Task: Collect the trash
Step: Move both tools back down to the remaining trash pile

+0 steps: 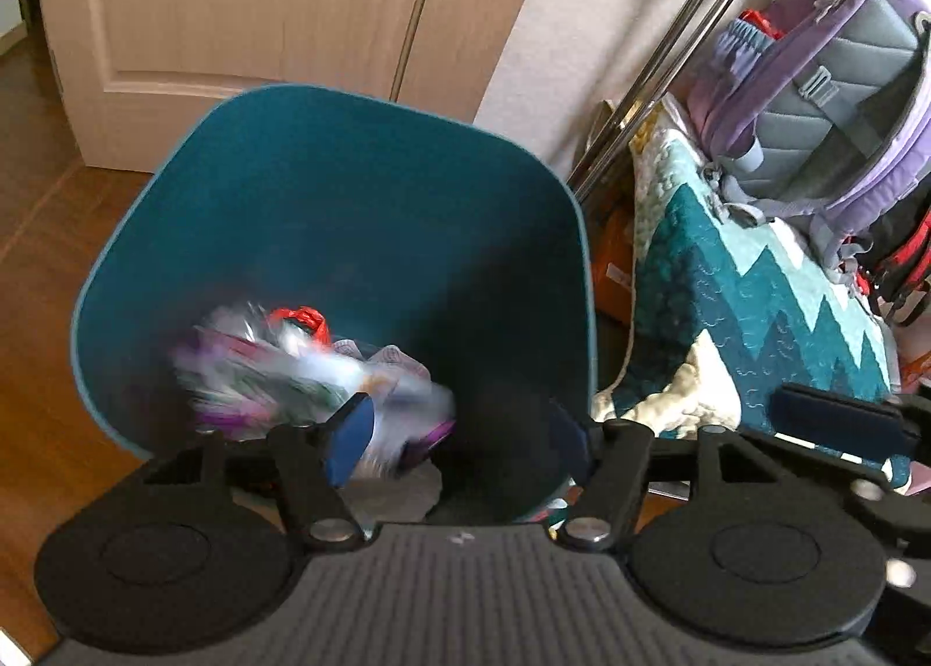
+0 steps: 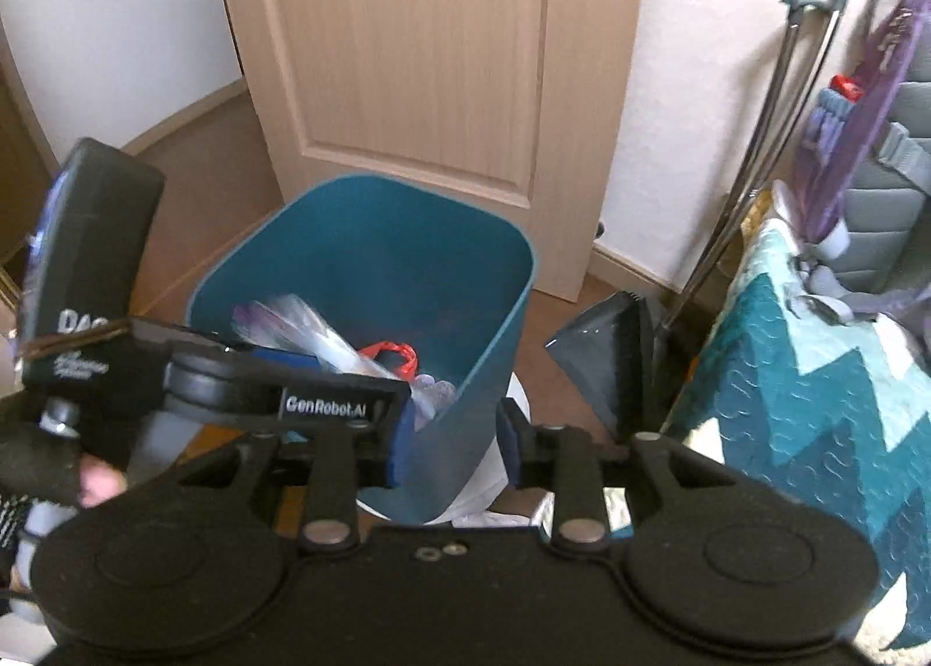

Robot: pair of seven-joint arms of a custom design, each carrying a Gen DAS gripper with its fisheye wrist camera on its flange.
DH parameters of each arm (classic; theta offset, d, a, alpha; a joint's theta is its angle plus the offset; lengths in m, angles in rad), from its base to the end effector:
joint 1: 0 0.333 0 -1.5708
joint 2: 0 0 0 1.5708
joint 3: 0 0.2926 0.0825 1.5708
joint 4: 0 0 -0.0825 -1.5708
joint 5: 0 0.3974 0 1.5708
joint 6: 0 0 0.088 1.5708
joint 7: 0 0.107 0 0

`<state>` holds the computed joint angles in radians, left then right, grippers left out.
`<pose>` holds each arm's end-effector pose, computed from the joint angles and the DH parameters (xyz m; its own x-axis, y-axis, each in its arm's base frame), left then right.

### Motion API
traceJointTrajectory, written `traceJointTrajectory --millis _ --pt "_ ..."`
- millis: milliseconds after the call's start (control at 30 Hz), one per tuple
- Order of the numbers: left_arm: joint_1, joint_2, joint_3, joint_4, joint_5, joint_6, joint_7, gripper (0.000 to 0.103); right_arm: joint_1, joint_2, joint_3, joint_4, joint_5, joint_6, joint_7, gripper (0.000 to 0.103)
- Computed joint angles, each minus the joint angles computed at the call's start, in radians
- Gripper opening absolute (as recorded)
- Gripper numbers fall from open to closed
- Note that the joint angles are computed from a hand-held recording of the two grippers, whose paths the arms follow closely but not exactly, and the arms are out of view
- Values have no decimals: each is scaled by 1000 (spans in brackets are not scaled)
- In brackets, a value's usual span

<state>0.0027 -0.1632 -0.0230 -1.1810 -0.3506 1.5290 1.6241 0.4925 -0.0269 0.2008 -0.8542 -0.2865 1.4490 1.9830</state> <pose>0.4534 -0.0491 0.8693 -0.2452 -0.9333 0.2622 -0.8585 0.0834 -0.5060 0.3592 0.2596 0.9251 0.1687 -0.9849 -0.0393 -0.7754 -0.1080 -0.6222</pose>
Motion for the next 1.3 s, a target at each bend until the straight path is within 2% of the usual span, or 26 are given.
traceJointTrajectory --millis 200,467,600,767,933,1133,1300 --pt "-12 -50 5 29 -6 -10 -2 66 -12 -96 37 -29 -12 -14 13 39" --pt "-68 -151 24 32 -3 -43 23 69 -98 -262 81 -137 39 1 40 43" --pt "-106 -213 22 -4 -6 -39 9 82 -140 -358 86 -209 77 8 44 45" --pt "-161 -291 5 -96 4 -23 -25 85 -182 -508 49 -359 145 19 37 49" --pt "-217 -390 -24 -269 29 59 -31 101 -223 -652 -10 -537 223 43 35 51" --pt "-274 -427 -44 -411 56 84 -25 101 -277 -826 -66 -796 298 101 11 52" --pt "-289 -417 -55 -507 80 79 -26 101 -330 -926 -100 -978 369 98 -1 52"
